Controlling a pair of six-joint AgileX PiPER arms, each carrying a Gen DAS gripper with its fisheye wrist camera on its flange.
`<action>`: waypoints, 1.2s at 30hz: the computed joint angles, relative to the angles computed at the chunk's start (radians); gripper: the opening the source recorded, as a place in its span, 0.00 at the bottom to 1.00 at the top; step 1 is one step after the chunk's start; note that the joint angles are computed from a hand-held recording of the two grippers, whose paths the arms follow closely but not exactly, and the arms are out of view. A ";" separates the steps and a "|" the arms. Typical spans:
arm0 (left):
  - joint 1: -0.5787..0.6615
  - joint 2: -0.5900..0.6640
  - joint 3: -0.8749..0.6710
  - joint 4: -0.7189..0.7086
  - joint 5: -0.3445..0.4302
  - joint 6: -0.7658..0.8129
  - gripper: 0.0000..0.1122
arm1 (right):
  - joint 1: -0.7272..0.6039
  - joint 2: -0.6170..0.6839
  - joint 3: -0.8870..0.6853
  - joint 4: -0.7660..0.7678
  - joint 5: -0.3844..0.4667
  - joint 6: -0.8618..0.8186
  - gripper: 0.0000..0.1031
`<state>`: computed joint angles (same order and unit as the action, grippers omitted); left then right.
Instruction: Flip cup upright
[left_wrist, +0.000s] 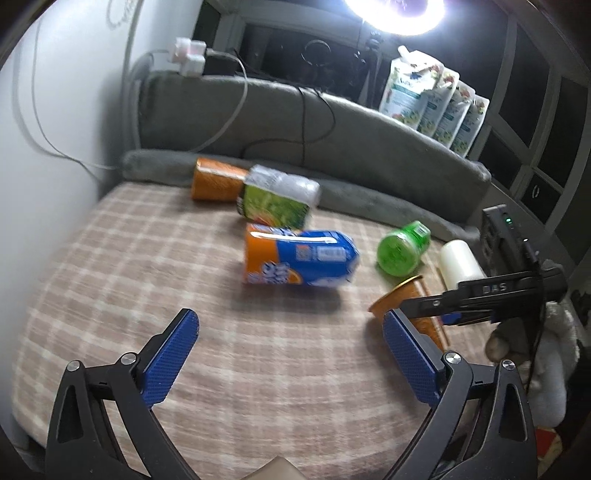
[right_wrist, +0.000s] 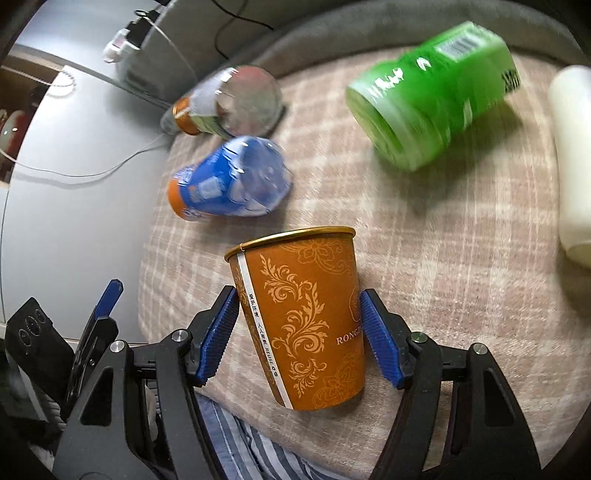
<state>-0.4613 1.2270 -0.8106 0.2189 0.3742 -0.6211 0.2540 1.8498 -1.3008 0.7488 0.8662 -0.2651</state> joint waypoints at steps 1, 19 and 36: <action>0.006 0.009 -0.006 -0.062 0.000 0.054 0.87 | -0.001 0.005 -0.003 0.001 0.004 0.000 0.69; 0.066 0.203 -0.143 -0.877 0.088 0.650 0.85 | -0.042 -0.264 0.210 -0.004 -0.129 -0.102 0.83; 0.077 0.422 -0.271 -1.156 0.160 0.741 0.78 | -0.325 -0.533 0.519 0.186 -0.133 -0.303 0.83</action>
